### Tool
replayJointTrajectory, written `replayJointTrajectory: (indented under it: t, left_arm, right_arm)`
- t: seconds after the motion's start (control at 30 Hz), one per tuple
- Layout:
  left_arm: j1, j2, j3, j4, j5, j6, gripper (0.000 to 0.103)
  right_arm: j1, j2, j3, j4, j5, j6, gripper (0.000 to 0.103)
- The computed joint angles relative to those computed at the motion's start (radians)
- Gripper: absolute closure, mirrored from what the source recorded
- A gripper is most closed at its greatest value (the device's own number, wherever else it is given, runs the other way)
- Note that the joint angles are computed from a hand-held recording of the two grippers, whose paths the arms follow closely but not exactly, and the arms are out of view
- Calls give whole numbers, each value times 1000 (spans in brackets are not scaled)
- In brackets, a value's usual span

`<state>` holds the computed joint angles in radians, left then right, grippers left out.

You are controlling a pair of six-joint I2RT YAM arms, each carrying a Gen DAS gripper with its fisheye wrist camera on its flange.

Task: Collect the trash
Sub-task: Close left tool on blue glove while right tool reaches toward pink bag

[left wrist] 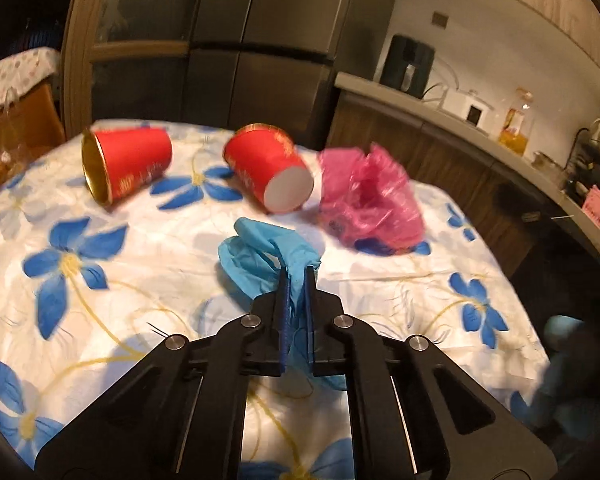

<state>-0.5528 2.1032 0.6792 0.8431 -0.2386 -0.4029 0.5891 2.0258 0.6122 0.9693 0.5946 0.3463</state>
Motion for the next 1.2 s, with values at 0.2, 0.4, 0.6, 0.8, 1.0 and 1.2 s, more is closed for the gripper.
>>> replayJointTrajectory:
  t: [0.2, 0.4, 0.6, 0.8, 1.0, 1.2]
  left_arm:
    - [17, -94, -98, 93, -2, 64, 98]
    - [66, -145, -130, 111, 29, 80, 98]
    - [97, -150, -119, 94, 55, 84, 98]
    - [99, -150, -115, 92, 65, 90, 98]
    - [95, -173, -137, 97, 56, 94, 98]
    - [68, -203, -162, 98, 29, 97, 98]
  right_arm:
    - [-18, 76, 151, -108, -58, 3, 22]
    - [-37, 160, 312, -234, -97, -4, 24]
    - [-51, 214, 406, -352, -132, 12, 36]
    - [-75, 239, 451, -432, -195, 36, 68]
    - [-83, 219, 415, -414, -233, 53, 97]
    - [-65, 118, 258, -299, -183, 60, 99]
